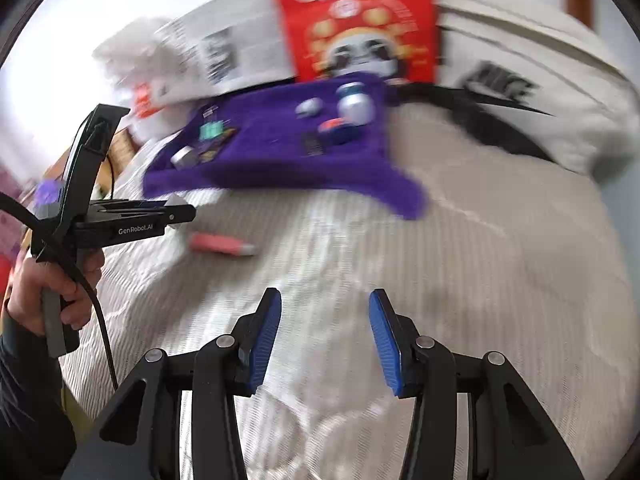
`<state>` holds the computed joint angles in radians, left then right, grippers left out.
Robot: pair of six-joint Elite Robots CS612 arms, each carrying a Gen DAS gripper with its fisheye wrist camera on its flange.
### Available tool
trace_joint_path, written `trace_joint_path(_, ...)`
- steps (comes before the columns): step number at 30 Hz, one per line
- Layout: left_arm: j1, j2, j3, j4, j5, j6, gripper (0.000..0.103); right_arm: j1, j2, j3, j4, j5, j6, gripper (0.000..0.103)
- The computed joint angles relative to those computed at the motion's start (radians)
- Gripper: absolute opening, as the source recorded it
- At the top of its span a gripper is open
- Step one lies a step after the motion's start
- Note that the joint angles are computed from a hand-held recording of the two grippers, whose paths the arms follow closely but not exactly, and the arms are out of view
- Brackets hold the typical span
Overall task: Organize rigid objects
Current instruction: 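Grasp the white cylindrical container with the left gripper, then hold the white container in left while right grasps the pink-white tube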
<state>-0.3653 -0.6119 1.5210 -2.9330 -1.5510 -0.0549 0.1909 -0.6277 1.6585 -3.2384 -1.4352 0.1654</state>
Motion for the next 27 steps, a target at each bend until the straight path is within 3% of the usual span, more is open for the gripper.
trace_joint_path(5, 0.034, -0.008, 0.033, -0.028, 0.012, -0.035, 0.027, 0.023, 0.049, -0.088, 0.024, 0.052, -0.128, 0.046)
trace_joint_path(9, 0.049, -0.004, 0.043, -0.039, -0.004, -0.057, 0.027, 0.038, 0.080, -0.144, 0.027, 0.038, -0.254, 0.065)
trace_joint_path(13, 0.059, -0.001, 0.043, -0.055, -0.041, -0.082, 0.027, 0.046, 0.105, -0.203, 0.093, 0.069, -0.349, 0.065)
trace_joint_path(19, 0.064, -0.001, 0.046, -0.062, -0.058, -0.078, 0.027, 0.084, 0.153, -0.273, 0.135, -0.020, -0.457, 0.061)
trace_joint_path(20, 0.066, 0.000, 0.044, -0.062, -0.067, -0.080, 0.027, 0.080, 0.155, -0.267, 0.100, 0.001, -0.448, 0.054)
trace_joint_path(21, 0.068, 0.000, 0.043, -0.062, -0.073, -0.083, 0.027, 0.076, 0.153, -0.264, 0.108, 0.015, -0.441, 0.034)
trace_joint_path(23, 0.069, 0.000, 0.045, -0.067, -0.078, -0.082, 0.027, 0.070, 0.149, -0.259, 0.109, -0.007, -0.372, 0.019)
trace_joint_path(25, 0.070, -0.001, 0.051, -0.076, -0.077, -0.078, 0.027, 0.066, 0.142, -0.255, 0.129, -0.079, -0.256, 0.018)
trace_joint_path(27, 0.070, -0.001, 0.055, -0.087, -0.077, -0.077, 0.027, 0.045, 0.125, -0.235, 0.160, -0.040, -0.147, 0.019)
